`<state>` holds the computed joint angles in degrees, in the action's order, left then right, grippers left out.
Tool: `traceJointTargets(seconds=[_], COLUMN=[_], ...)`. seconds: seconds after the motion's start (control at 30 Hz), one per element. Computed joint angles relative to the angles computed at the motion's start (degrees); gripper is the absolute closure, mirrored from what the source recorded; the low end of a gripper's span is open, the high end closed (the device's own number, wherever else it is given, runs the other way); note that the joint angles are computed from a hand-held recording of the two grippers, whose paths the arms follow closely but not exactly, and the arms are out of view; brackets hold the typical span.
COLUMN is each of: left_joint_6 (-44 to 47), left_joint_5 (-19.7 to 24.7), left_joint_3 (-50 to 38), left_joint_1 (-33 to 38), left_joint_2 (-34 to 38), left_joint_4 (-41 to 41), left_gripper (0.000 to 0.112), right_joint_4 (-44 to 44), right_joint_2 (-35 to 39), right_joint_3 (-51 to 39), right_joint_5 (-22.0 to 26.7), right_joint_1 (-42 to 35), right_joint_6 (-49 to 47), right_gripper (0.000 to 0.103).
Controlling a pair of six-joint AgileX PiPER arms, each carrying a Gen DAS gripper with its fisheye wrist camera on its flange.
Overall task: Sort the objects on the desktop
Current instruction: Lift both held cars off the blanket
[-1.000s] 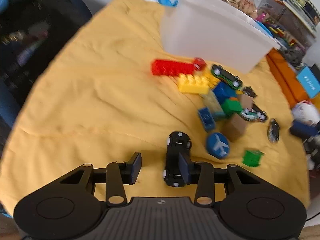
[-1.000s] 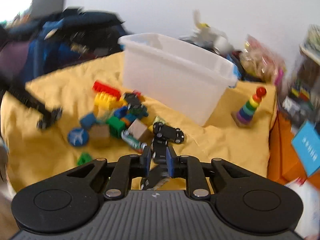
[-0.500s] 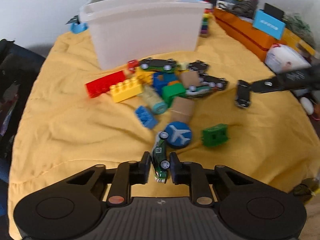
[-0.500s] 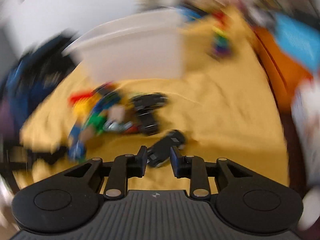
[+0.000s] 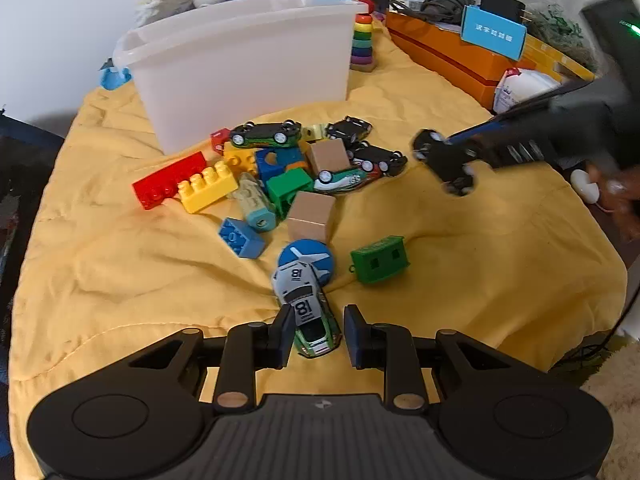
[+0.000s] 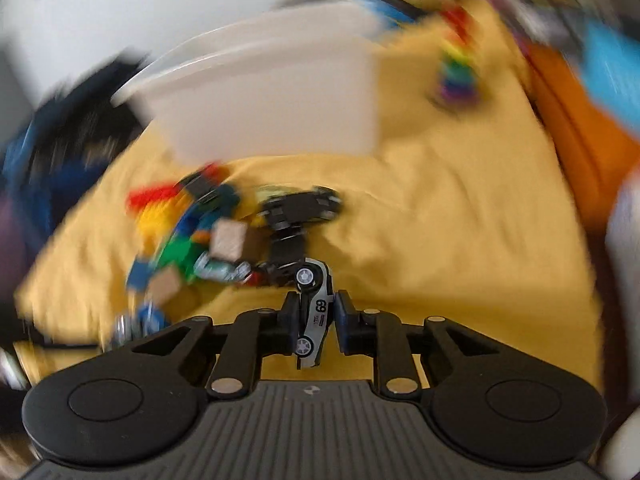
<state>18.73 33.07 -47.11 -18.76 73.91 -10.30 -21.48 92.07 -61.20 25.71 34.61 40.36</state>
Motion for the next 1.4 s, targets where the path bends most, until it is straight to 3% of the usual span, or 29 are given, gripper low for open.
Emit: traceJointTargets(seconds=[0.17, 0.23, 0.37, 0.43, 0.5, 0.7, 0.77, 0.87, 0.9, 0.93, 1.17, 1.27, 1.4], left_joint_6=[-8.17, -7.51, -4.42, -3.22, -3.69, -5.8, -4.0, -1.84, -2.08, -2.68, -3.13, -3.42, 2.97], left_joint_5=[0.62, 1.45, 1.54, 1.47, 1.5, 2.03, 2.8, 4.25, 4.6, 4.85, 7.45, 5.49, 6.54], left_joint_3=[-0.62, -1.63, -2.14, -2.28, -2.5, -3.73, -4.44, -5.73, -6.11, -6.43, -8.63, -8.06, -8.96], left_joint_1=[0.52, 1.69, 2.93, 3.18, 3.08, 2.28, 3.18, 3.49, 2.97, 2.53, 4.47, 3.43, 7.27], left_joint_2=[-0.65, 1.49, 3.93, 4.72, 5.15, 5.65, 6.61, 8.31, 8.79, 9.11, 10.66, 10.59, 9.03], left_joint_4=[4.91, 2.62, -2.89, -4.57, -4.83, -2.52, -4.97, -7.2, -6.32, -5.23, -4.89, -3.39, -10.33], left_gripper=[0.076, 0.073, 0.069, 0.066, 0.066, 0.066, 0.066, 0.072, 0.079, 0.079, 0.069, 0.076, 0.079], right_joint_4=[-22.63, -27.45, -26.72, -21.31, -14.51, -6.69, -1.39, 5.37, 9.11, 10.85, 11.49, 10.22, 10.0], right_joint_2=[1.25, 2.73, 4.86, 3.52, 1.68, 0.54, 1.24, 2.12, 1.68, 1.45, 1.74, 1.92, 1.94], right_joint_3=[-1.49, -0.49, -0.39, -0.35, -0.05, 1.21, 1.6, 3.27, 3.61, 3.6, 2.1, 2.35, 2.03], right_joint_5=[14.58, 16.8, 15.74, 12.79, 9.98, 6.11, 4.35, 0.69, 0.37, 0.43, 2.51, 1.78, 2.2], right_joint_1=[12.82, 16.21, 18.36, 17.14, 14.96, 8.87, 6.62, 3.92, 3.07, 2.7, 2.52, 2.8, 3.02], right_joint_6=[-2.8, -3.44, -4.85, -7.0, -9.76, -10.79, -15.36, -19.73, -22.41, -23.61, -25.39, -23.73, -23.48], right_gripper=[0.082, 0.082, 0.078, 0.074, 0.074, 0.068, 0.052, 0.057, 0.061, 0.069, 0.069, 0.069, 0.069])
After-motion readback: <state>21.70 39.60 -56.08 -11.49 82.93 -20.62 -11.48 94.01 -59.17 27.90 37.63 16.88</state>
